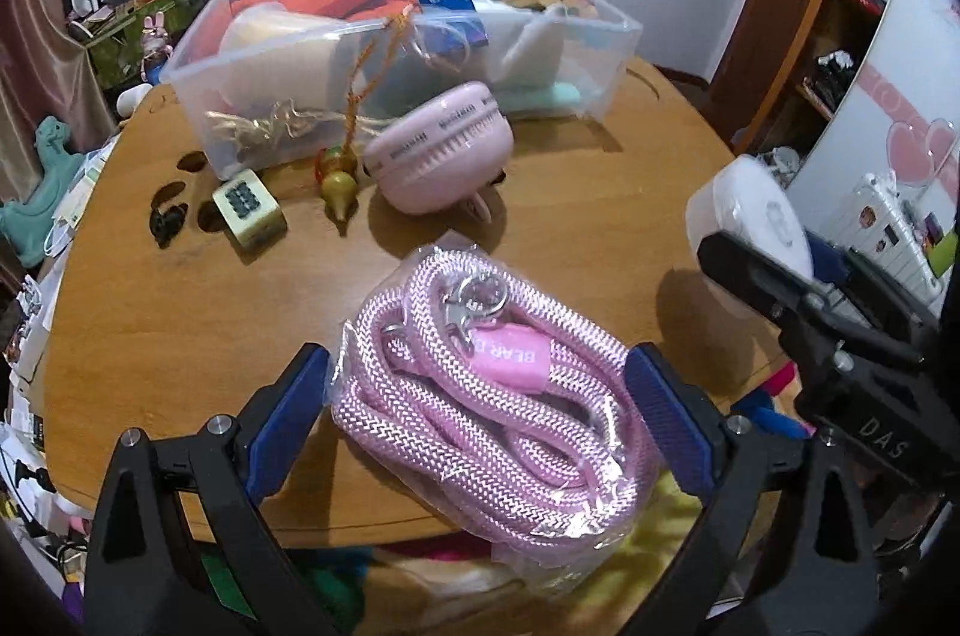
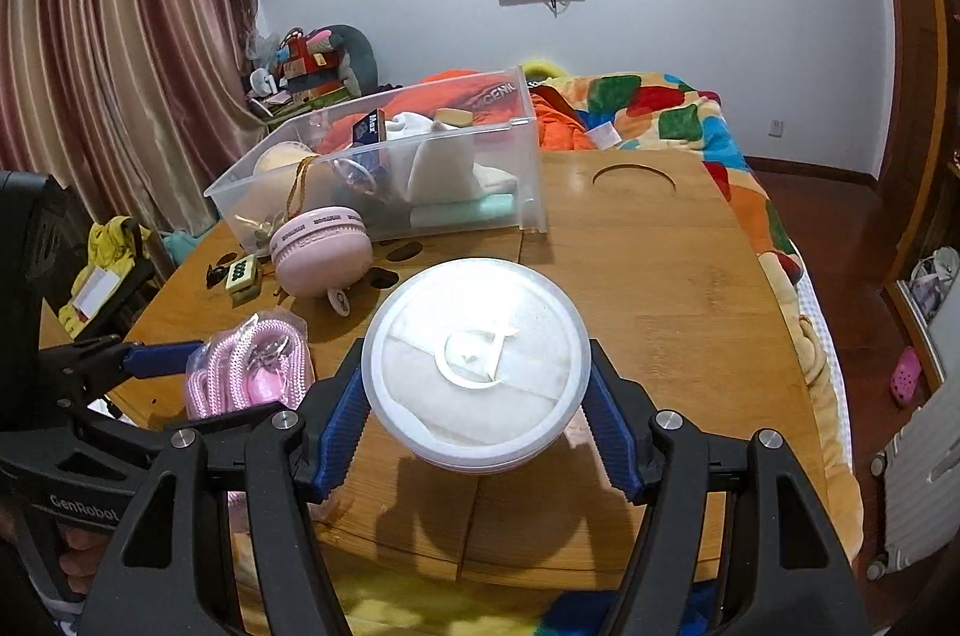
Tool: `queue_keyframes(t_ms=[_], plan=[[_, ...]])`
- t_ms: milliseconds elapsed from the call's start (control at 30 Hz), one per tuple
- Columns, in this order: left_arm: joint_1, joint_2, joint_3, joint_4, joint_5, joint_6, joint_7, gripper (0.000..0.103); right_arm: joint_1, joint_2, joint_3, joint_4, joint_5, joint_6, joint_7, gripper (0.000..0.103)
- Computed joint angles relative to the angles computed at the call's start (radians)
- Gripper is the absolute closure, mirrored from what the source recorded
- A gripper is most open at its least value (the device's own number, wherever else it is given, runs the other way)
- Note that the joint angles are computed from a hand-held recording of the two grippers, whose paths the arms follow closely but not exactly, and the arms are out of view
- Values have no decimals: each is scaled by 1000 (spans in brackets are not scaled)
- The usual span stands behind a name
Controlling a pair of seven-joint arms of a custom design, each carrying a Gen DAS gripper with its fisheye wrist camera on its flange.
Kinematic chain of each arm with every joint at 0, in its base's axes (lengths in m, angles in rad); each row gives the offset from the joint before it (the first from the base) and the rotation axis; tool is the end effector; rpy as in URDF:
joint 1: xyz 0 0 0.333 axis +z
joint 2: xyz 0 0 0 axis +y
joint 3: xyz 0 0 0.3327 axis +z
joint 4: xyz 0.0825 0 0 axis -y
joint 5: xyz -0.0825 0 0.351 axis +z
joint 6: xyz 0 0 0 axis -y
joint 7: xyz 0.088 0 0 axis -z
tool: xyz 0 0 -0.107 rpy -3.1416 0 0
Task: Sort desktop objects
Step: 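Lift the pink rope bag with the left gripper while the right holds the white tub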
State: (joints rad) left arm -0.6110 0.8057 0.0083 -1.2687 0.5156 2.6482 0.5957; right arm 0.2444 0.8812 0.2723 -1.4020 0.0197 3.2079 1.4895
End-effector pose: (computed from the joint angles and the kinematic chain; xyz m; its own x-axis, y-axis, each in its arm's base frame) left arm 0.6294 -0.4518 0.3616 -0.0584 -0.9912 0.1189 -0.7930 -0.0263 -0.6086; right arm 0.7013 0.3111 0.3336 0.4347 -0.8867 -0.1576 -0.5790 -0.1411 -0.8030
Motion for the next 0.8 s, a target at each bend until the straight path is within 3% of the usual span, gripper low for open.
queue_keyframes(t_ms=[67,200,400,600,800], plan=[[-9,6,11,4,2,1,-28,2,25,-6,-39,-5,4,9,13,41],[-3,22,-2,31,-6,-4,-16,1,11,-5,-26,-11,-1,15,14,41],[56,70,-77,104,-124,0,80,1,84,-16,-152,-17,9,20,65,41],[-27,116,12,183,-68,-50,73,0,89,-20,-185,-20,9,20,105,40],[-65,71,81,87,60,39,41,5,89,-20,-187,-20,-6,10,114,41]])
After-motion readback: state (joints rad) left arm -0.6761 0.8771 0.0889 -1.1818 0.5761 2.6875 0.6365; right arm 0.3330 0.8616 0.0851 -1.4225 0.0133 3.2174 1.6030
